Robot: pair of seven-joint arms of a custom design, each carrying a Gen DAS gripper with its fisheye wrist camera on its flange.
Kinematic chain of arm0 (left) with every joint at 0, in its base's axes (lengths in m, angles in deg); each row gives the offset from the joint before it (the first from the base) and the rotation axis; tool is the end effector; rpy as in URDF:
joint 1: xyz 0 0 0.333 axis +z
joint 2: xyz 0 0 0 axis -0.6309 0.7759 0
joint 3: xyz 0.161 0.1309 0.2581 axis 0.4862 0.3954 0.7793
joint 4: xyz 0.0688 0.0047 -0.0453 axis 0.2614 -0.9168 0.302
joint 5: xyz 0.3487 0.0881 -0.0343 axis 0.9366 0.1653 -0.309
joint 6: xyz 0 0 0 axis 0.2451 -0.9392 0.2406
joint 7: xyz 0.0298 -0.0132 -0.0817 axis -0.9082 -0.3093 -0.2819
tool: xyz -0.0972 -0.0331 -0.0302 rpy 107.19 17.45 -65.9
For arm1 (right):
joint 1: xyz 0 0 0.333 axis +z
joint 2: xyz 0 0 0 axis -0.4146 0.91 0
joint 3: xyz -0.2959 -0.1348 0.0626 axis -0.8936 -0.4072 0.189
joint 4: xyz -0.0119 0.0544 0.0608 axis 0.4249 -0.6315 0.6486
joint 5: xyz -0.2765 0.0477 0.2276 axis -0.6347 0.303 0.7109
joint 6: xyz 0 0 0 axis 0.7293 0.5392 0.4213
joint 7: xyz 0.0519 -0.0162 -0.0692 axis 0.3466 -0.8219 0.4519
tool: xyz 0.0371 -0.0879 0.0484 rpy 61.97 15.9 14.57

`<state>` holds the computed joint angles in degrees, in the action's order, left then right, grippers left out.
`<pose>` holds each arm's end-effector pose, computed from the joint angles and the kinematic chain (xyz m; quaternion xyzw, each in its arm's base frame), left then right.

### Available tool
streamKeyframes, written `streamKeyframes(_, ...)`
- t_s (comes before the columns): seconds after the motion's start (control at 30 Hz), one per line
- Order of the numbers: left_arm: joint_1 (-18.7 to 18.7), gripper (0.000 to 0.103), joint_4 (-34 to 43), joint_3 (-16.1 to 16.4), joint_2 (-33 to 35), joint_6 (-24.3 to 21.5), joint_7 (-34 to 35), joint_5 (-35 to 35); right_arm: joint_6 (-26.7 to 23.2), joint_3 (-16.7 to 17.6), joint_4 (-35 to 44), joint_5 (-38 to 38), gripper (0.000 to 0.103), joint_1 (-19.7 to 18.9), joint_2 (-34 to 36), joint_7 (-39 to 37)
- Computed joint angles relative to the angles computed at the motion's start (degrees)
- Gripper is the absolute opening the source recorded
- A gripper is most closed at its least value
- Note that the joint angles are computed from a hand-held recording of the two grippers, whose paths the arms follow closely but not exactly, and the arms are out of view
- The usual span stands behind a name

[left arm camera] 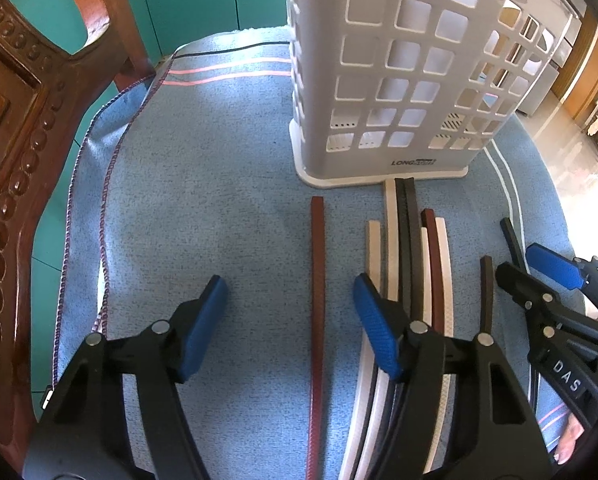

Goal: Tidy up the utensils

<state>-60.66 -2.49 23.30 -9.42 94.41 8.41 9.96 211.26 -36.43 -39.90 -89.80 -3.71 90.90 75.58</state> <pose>0.6510 -0.3065 0.5060 -0.6388 0.7352 -0.1702 0.1497 0.5747 0.2640 0.5580 -0.7041 0.6737 -0.1539 0.1633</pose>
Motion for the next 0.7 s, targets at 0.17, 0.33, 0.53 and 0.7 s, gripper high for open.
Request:
streamKeyframes(0.17, -0.1, 0.070, 0.5, 0.1, 0.2, -0.5, -0.1, 0.1, -0.6, -0.1, 0.3, -0.1, 0.041, -0.2, 0.1, 0.1)
streamKeyframes(0.33, 0.0, 0.071, 1.2, 0.1, 0.7, -0.8, 0.1, 0.2, -0.8, -0.2, 0.6, -0.6, 0.041, -0.1, 0.5, 0.0)
streamKeyframes(0.53, 0.3, 0.071, 1.4, 0.3, 1.0, -0.7, 0.7, 0.1, -0.7, -0.2, 0.4, -0.8, 0.041, 0.0, 0.3, 0.2)
streamKeyframes(0.7, 0.4, 0.071, 1.4, 0.2, 1.0, -0.7, 0.7, -0.3, -0.7, -0.1, 0.3, -0.9, 0.041, 0.1, 0.3, 0.5)
